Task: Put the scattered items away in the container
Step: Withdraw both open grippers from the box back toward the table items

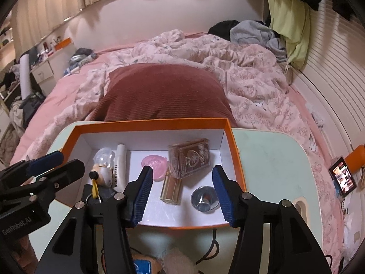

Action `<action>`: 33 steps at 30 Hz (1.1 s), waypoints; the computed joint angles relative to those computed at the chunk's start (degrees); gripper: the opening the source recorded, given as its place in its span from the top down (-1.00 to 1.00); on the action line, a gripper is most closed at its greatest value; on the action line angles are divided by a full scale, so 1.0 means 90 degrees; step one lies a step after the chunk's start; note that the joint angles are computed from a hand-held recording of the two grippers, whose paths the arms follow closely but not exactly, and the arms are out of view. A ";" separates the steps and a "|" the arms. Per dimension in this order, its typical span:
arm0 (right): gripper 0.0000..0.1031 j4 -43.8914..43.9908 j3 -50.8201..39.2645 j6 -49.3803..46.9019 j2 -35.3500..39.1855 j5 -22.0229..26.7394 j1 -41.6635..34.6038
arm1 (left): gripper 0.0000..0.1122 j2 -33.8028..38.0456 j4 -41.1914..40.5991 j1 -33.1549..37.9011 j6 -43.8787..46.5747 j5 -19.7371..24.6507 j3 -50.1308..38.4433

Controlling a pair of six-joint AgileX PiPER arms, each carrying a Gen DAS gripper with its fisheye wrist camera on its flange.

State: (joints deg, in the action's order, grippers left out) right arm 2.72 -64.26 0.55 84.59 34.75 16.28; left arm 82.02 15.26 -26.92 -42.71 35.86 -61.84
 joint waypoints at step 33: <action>-0.27 0.1688 0.3673 -0.2416 -0.3549 0.0840 -0.1526 | -0.18 -0.1193 0.2424 -0.4245 -0.4758 0.1280 0.2250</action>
